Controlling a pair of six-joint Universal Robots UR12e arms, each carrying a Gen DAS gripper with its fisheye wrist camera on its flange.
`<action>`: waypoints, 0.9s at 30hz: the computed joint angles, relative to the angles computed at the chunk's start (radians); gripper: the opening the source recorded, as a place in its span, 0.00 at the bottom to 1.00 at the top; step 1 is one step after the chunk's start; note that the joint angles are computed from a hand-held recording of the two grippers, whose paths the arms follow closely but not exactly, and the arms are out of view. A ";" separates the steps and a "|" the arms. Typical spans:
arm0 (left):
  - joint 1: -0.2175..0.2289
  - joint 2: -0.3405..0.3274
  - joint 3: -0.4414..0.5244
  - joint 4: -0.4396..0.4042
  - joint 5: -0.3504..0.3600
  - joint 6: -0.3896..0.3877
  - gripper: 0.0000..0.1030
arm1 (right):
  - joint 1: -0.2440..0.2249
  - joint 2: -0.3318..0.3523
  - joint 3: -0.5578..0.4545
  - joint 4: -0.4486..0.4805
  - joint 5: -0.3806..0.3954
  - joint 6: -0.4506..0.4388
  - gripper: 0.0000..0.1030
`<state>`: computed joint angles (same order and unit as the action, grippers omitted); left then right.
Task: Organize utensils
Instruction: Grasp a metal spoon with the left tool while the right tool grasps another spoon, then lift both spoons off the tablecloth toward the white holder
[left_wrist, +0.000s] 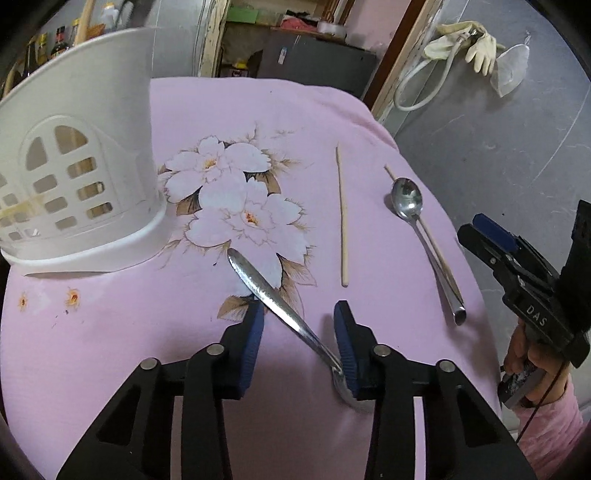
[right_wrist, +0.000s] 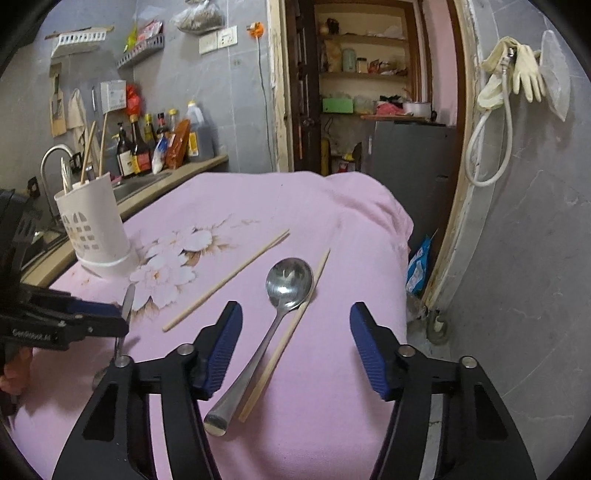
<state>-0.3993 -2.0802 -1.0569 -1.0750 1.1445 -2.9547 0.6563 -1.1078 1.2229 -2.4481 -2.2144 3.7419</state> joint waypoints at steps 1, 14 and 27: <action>-0.002 -0.006 0.010 -0.008 0.008 0.000 0.26 | -0.002 0.001 -0.001 0.005 0.009 -0.001 0.50; -0.007 -0.060 0.103 -0.112 0.000 0.032 0.08 | -0.036 0.022 -0.063 0.162 0.096 -0.002 0.44; 0.003 -0.051 0.086 -0.069 0.015 -0.004 0.04 | -0.060 0.088 -0.174 0.255 0.135 -0.062 0.44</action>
